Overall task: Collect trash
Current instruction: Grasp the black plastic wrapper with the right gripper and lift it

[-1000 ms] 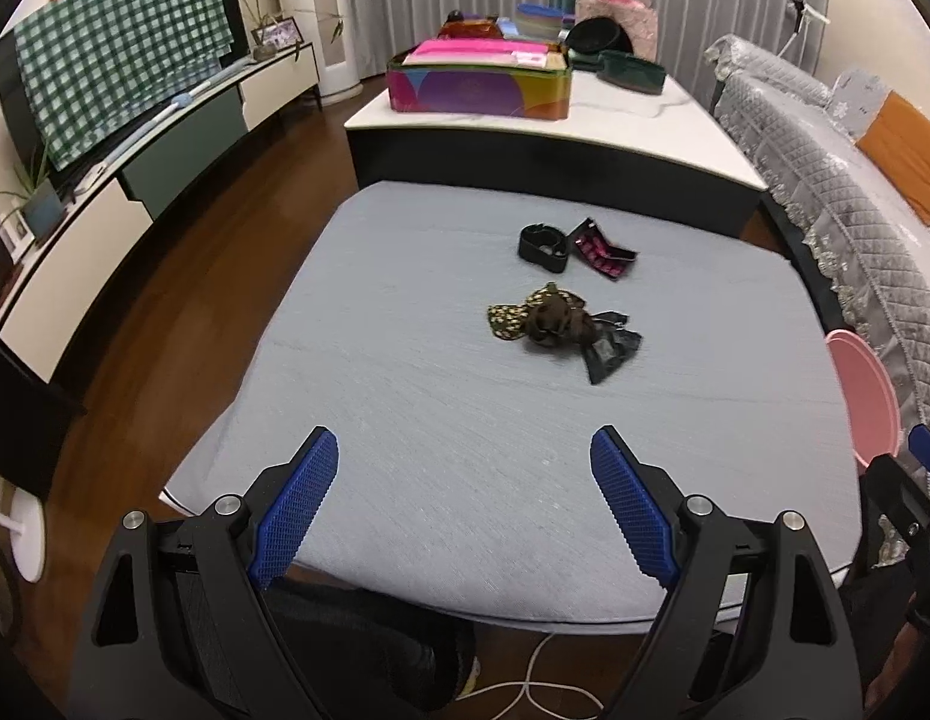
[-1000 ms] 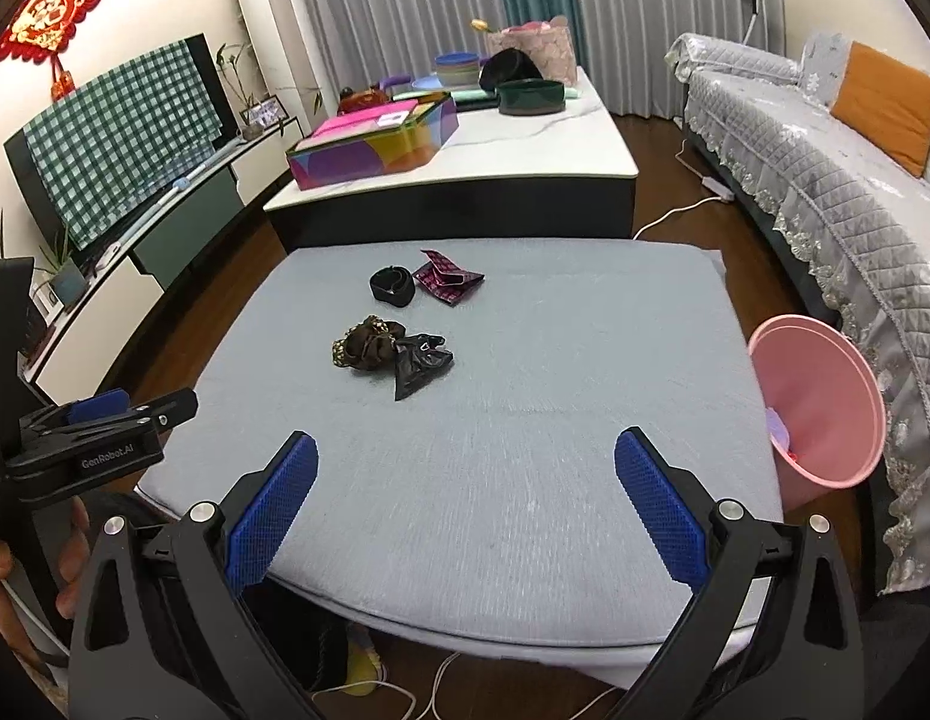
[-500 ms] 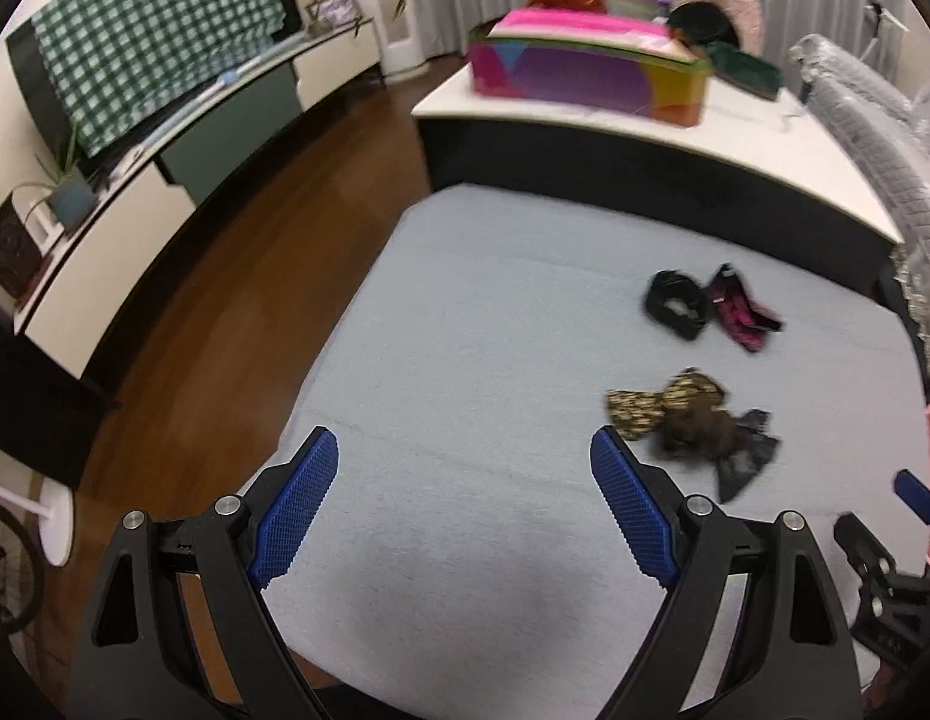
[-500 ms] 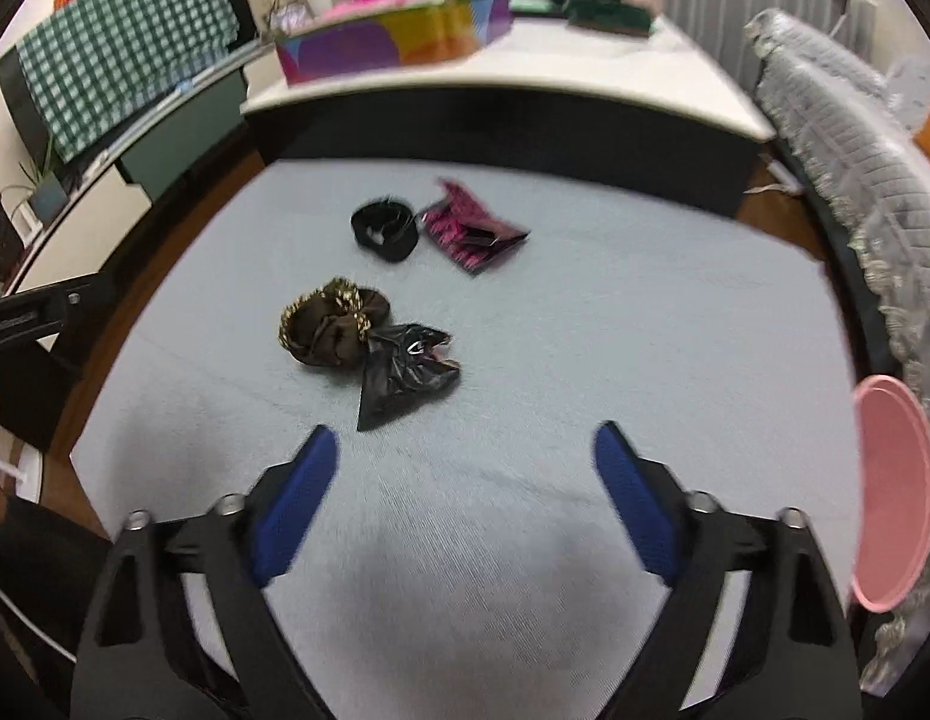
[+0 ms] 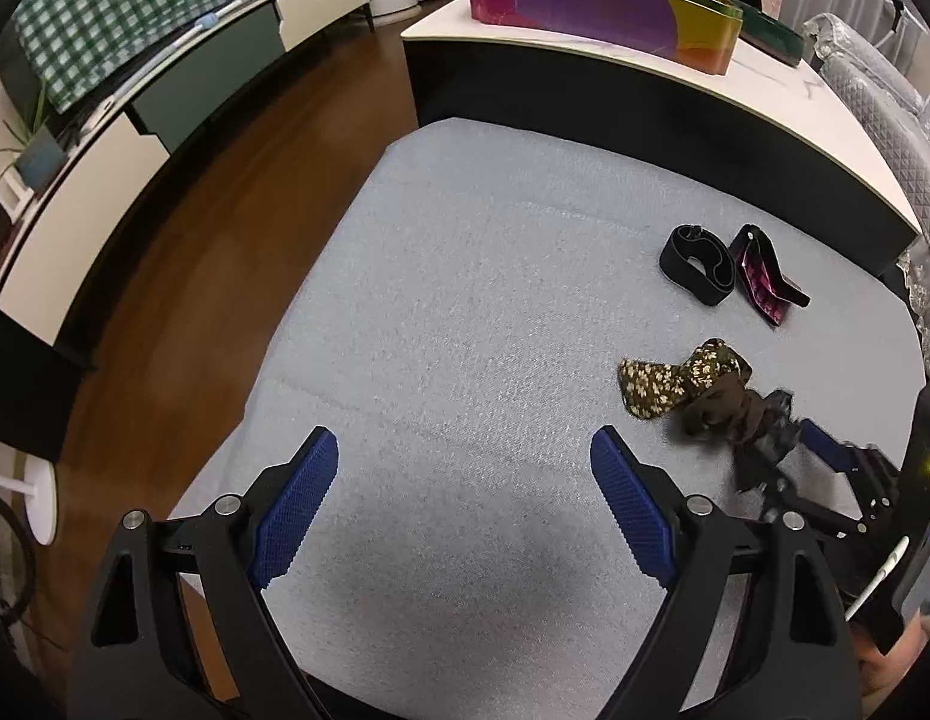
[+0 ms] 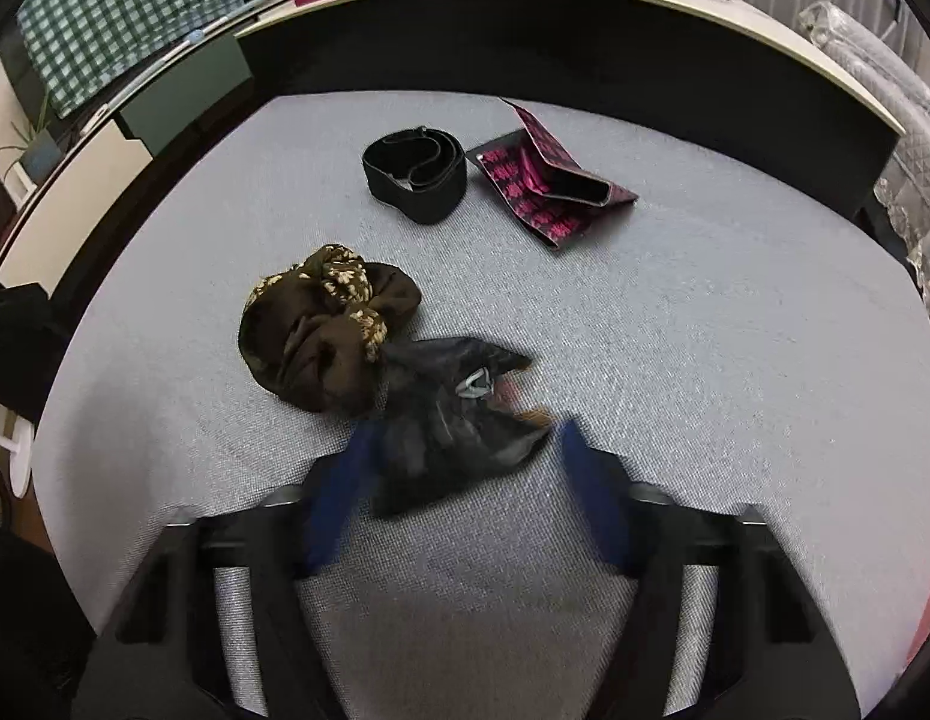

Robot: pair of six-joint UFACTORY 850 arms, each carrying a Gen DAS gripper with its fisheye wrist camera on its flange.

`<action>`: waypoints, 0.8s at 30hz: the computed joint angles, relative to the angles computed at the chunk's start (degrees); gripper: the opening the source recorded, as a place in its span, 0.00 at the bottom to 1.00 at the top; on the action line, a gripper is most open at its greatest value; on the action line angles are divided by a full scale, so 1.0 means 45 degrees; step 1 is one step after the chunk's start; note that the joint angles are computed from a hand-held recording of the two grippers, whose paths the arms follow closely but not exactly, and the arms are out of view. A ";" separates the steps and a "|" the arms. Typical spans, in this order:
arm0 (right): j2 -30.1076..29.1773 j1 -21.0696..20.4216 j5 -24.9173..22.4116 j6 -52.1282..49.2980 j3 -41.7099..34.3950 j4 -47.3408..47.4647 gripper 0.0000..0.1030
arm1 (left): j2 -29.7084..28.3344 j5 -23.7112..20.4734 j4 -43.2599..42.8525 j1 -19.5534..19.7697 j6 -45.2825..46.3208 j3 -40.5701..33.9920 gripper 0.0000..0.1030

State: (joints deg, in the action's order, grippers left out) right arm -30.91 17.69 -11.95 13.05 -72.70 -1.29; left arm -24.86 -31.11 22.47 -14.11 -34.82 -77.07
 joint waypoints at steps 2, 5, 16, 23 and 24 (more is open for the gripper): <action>0.0149 -0.0025 -0.0040 -0.0583 0.0147 0.0514 0.45 | -0.0005 0.0007 -0.0058 0.0023 0.0017 -0.0002 0.81; 0.0598 -0.0098 -0.0079 -0.0075 0.0594 -0.0125 0.44 | -0.0045 0.0051 -0.0010 -0.0039 0.0010 -0.0047 0.81; 0.4508 -0.1335 -0.0164 0.4745 0.3579 -0.4730 0.44 | -0.0306 0.0563 -0.0904 -0.0735 0.0575 -0.0440 0.81; 0.5478 -0.2277 -0.0024 0.7388 0.4636 -0.6606 0.44 | -0.1921 0.0293 -0.3386 -0.1355 0.3482 -0.1966 0.81; 0.5369 -0.2456 0.0097 0.7114 0.4632 -0.6094 0.44 | -0.2138 0.0208 -0.3373 -0.1429 0.3614 -0.2146 0.81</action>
